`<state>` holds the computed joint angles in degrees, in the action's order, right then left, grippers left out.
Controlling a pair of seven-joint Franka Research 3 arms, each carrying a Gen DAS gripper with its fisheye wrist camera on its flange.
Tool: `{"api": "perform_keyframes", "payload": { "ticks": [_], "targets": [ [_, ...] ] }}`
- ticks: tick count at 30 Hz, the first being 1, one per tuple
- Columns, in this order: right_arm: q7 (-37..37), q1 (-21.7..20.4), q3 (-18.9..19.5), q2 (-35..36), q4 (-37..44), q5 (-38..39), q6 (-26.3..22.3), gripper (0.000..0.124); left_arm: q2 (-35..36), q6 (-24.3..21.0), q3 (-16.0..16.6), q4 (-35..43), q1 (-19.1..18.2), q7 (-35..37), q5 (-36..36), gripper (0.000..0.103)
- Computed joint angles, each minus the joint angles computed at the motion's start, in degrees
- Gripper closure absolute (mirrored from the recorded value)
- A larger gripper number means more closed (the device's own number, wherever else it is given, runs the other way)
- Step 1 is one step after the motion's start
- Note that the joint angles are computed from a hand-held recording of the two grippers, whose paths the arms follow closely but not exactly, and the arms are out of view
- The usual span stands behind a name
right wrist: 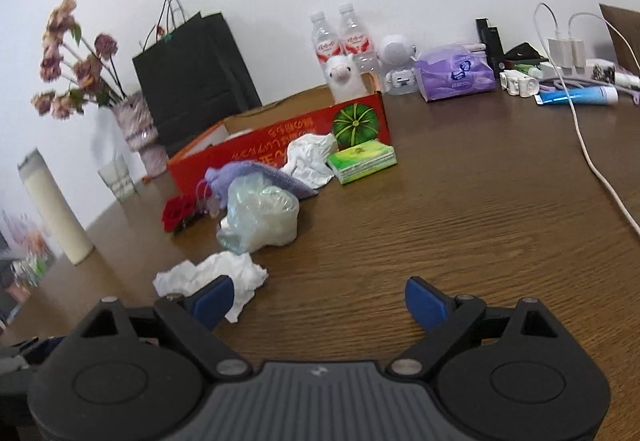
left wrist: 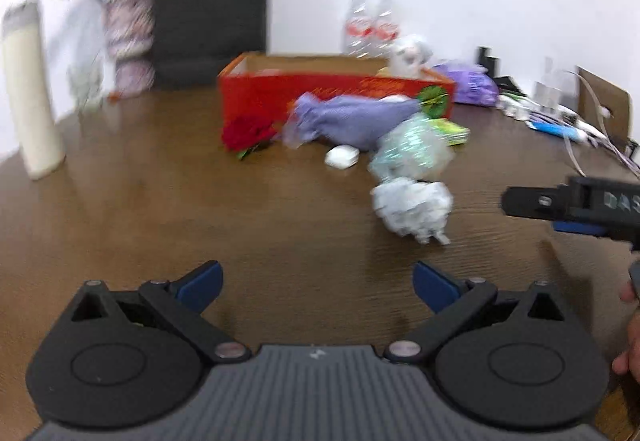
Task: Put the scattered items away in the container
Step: 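Grasp the crumpled tissue with the left tool while the right tool grasps the clear plastic bag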
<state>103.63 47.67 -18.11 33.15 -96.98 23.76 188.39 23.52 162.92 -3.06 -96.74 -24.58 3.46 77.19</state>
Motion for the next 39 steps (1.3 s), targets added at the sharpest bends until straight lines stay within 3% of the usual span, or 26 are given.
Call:
{"api": "perform_keyframes", "payload": {
  "ticks": [3, 6, 8, 13, 16, 20, 23, 26, 28, 30, 31, 33, 34, 38, 39],
  "targets": [
    [-1.7, -5.6, 6.7, -0.7, -0.4, -0.7, 2.0, 0.031, 1.5, 3.4, -0.8, 2.2, 0.6, 4.6, -0.2, 0.0],
    [-3.3, -9.7, 11.5, -0.9, 0.0, -0.5, 2.2, 0.031, 5.1, 3.5, -3.8, 6.3, 2.5, 17.3, -11.5, 0.001],
    [-3.2, -10.9, 12.7, -0.8, 0.4, 0.3, 1.5, 0.031, 7.3, 2.3, -4.4, 9.3, 2.5, 20.9, -16.3, 0.01],
    [-1.9, -14.0, 16.0, -0.9, 0.1, 1.6, 2.3, 0.031, 10.8, 1.4, -5.4, 13.5, 3.2, 28.6, -26.2, 0.064],
    [-1.6, -11.4, 13.0, -0.6, 0.5, 2.4, 1.5, 0.031, 10.1, 2.3, -1.2, 12.3, 0.7, 26.1, -26.7, 0.082],
    [0.2, -5.6, 5.3, 1.3, 4.1, 1.0, -3.6, 0.032, 6.0, 4.2, 5.3, 7.2, -3.2, 18.5, -24.0, 0.092],
    [2.6, -1.9, -1.1, 5.7, 11.5, -4.2, -9.1, 0.035, 2.9, 4.9, 7.6, 3.5, -3.9, 12.3, -19.4, 0.092],
    [1.0, -4.0, 0.3, 10.8, 21.7, -9.5, -13.3, 0.042, 1.5, 3.6, 6.5, 1.9, -2.3, 10.0, -17.5, 0.085],
    [0.1, -5.6, 1.4, 14.7, 29.2, -12.5, -16.3, 0.05, 1.5, 3.5, 4.6, 1.7, -0.3, 11.9, -18.5, 0.057],
    [1.3, -6.9, 1.5, 19.0, 37.7, -14.7, -22.2, 0.071, 1.6, 4.8, 4.5, 2.1, 0.1, 11.2, -17.2, 0.045],
    [1.4, -8.1, 2.8, 20.4, 40.7, -15.1, -24.8, 0.091, 1.8, 5.4, 4.2, 2.3, 0.4, 11.6, -17.0, 0.039],
    [-0.2, -10.6, 7.0, 19.9, 40.6, -14.8, -24.9, 0.098, 3.5, 6.1, 2.8, 4.4, 1.4, 15.1, -18.7, 0.023],
    [-0.1, -11.0, 7.8, 18.7, 38.5, -15.1, -23.8, 0.1, 4.6, 6.1, 2.5, 5.9, 1.4, 16.6, -19.5, 0.02],
    [3.1, -10.2, 7.1, 12.1, 26.8, -18.2, -19.5, 0.101, 10.1, 4.8, -0.6, 12.9, 2.8, 26.4, -27.5, 0.021],
    [3.8, -10.4, 7.5, 10.3, 23.8, -18.6, -18.2, 0.101, 11.3, 3.9, -1.9, 14.5, 3.4, 29.4, -30.1, 0.025]
  ]
}}
